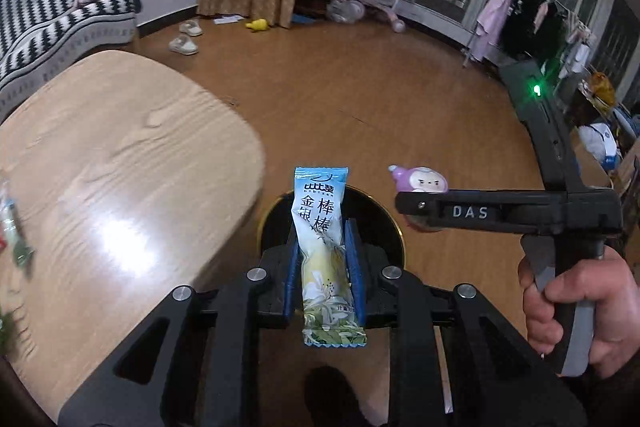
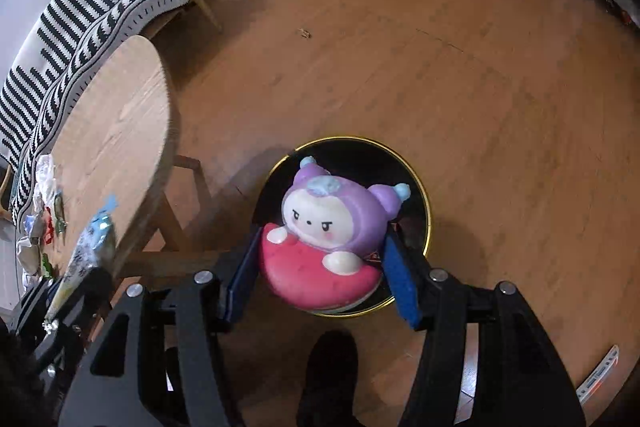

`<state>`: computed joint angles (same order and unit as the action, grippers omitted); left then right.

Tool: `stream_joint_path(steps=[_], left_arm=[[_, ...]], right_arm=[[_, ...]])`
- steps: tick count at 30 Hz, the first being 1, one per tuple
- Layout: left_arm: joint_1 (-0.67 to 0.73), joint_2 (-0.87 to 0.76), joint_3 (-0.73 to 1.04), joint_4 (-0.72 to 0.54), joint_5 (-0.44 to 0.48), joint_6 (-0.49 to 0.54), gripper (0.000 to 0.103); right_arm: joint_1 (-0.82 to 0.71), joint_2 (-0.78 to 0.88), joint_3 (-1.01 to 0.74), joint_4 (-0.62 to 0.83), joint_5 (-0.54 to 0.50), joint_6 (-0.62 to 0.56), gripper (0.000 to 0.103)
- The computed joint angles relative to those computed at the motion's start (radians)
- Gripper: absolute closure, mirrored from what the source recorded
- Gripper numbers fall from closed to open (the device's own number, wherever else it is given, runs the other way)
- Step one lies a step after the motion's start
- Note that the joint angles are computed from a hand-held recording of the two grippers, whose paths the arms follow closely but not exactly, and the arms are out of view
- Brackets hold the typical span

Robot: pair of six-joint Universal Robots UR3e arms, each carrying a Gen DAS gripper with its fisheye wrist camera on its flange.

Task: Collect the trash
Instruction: 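Carry wrapper and toy over the bin and open both tools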

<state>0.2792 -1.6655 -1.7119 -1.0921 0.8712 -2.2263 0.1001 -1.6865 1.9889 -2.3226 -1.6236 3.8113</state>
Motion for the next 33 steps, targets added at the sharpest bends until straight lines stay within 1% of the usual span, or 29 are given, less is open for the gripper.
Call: stream_joint_path(steps=[1,4,5,6,7,8,12,16,22,24,25,26,27,28,29,31,32,33], left_arm=[[-0.022,-0.023,0.007,0.026,0.008,-0.021,0.082],[-0.051,-0.066,0.024,0.051,0.025,-0.042,0.082],[-0.055,-0.073,0.026,0.058,0.028,-0.042,0.082],[-0.063,-0.093,0.045,0.065,0.032,-0.048,0.082],[-0.071,-0.113,0.061,0.072,0.038,-0.055,0.082],[-0.078,-0.13,0.074,0.075,0.044,-0.061,0.082],[-0.113,-0.178,0.106,0.088,0.078,-0.094,0.082],[-0.16,-0.209,0.099,0.125,0.103,-0.109,0.082],[-0.223,-0.283,0.126,0.172,0.121,-0.127,0.082],[-0.236,-0.301,0.126,0.197,0.131,-0.15,0.08],[-0.24,-0.309,0.131,0.194,0.133,-0.159,0.073],[-0.245,-0.316,0.136,0.19,0.134,-0.171,0.057],[-0.244,-0.315,0.129,0.203,0.13,-0.182,0.048],[-0.238,-0.304,0.109,0.222,0.12,-0.185,0.033],[-0.235,-0.289,0.089,0.237,0.114,-0.187,0.028],[-0.233,-0.261,0.072,0.222,0.1,-0.167,0.027],[-0.229,-0.242,0.063,0.207,0.094,-0.152,0.021],[-0.224,-0.221,0.043,0.211,0.086,-0.145,0.018]], right_arm=[[-0.017,-0.016,0.015,-0.001,0.01,-0.013,0.045],[-0.046,-0.023,0.03,-0.015,0.027,-0.035,0.043],[-0.041,-0.025,0.03,-0.015,0.026,-0.023,0.037],[-0.052,-0.024,0.036,-0.024,0.031,-0.024,0.025],[-0.061,-0.012,0.029,-0.037,0.033,-0.023,0.022],[-0.066,-0.034,0.048,-0.04,0.028,-0.019,0.02],[-0.097,-0.068,0.074,-0.034,0.045,-0.035,0.02],[-0.114,-0.082,0.075,-0.02,0.046,-0.004,0.017],[-0.121,-0.172,0.088,0.023,0.023,0.025,0.016],[-0.114,-0.197,0.085,0.037,0.013,0.021,0.012],[-0.097,-0.202,0.078,0.048,-0.008,0.017,0.011],[-0.088,-0.2,0.069,0.059,-0.025,0.018,0.011],[-0.082,-0.207,0.068,0.07,-0.041,0.02,0.011],[-0.081,-0.216,0.069,0.076,-0.05,0.024,0.011],[-0.086,-0.23,0.075,0.083,-0.046,0.022,0.011],[-0.101,-0.248,0.081,0.089,-0.038,0.016,0.011],[-0.097,-0.252,0.079,0.093,-0.044,0.018,0.011],[-0.089,-0.249,0.071,0.095,-0.053,0.022,0.011]])
